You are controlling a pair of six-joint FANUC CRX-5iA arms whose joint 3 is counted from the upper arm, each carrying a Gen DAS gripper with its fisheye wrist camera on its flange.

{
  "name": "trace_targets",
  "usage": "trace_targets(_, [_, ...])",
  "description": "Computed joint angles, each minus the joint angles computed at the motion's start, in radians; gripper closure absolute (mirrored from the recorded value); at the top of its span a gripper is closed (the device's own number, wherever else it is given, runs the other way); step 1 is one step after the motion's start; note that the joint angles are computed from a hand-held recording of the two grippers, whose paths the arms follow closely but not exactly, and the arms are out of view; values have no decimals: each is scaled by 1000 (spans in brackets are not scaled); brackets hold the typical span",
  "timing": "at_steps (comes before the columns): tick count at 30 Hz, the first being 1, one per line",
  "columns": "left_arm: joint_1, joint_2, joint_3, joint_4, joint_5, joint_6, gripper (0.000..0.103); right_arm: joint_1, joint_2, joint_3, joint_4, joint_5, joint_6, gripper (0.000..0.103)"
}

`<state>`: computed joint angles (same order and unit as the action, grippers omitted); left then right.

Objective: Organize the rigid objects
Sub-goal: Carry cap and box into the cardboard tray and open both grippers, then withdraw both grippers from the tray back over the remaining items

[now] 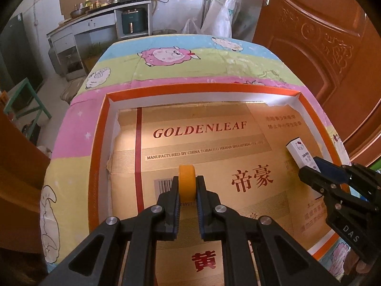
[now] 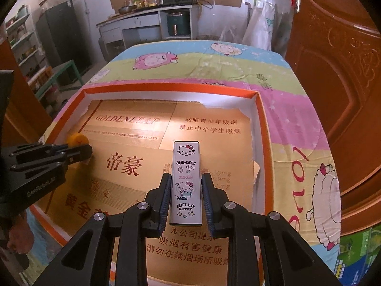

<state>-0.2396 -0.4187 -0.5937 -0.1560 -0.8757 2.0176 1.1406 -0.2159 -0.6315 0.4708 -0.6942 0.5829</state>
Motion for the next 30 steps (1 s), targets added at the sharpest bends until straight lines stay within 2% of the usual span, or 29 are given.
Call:
trace_targets(6, [23, -44, -57, 29, 71, -51, 91, 3, 10, -6, 9, 3, -10, 76])
trace_targets(8, [7, -50, -61, 1, 82, -41, 91, 4, 8, -12, 17, 7, -19, 76])
trace_targets(13, [-147, 23, 43, -219, -32, 165, 86, 10, -1, -22, 23, 12, -28, 76])
trace_targets(15, [-175, 30, 52, -259, -40, 209, 86, 13, -6, -26, 23, 12, -29, 76])
trace_targets(19, [-110, -19, -5, -184, 31, 139, 85, 19, -16, -38, 44, 12, -44, 75])
trace_targets(21, [-32, -70, -68, -70, 92, 35, 81, 27, -25, -50, 68, 8, -69, 74])
trace_targets(22, [8, -94, -101, -1, 121, -28, 75, 29, -28, -53, 73, 8, -75, 70])
trace_targets(23, [40, -116, -131, 60, 142, -85, 66, 31, -29, -54, 76, 7, -78, 61])
trace_targets(24, [72, -136, -160, 128, 160, -144, 60, 35, -33, -59, 86, 5, -89, 56])
trace_targets(25, [78, -144, -168, 143, 161, -151, 48, 38, -37, -64, 96, 4, -98, 53])
trace_targets(27, [66, -148, -160, 126, 151, -124, 45, 49, -49, -78, 126, -2, -124, 53])
trace_targets(30, [-5, -132, -113, 7, 110, -4, 43, 70, -66, -96, 170, -21, -161, 52])
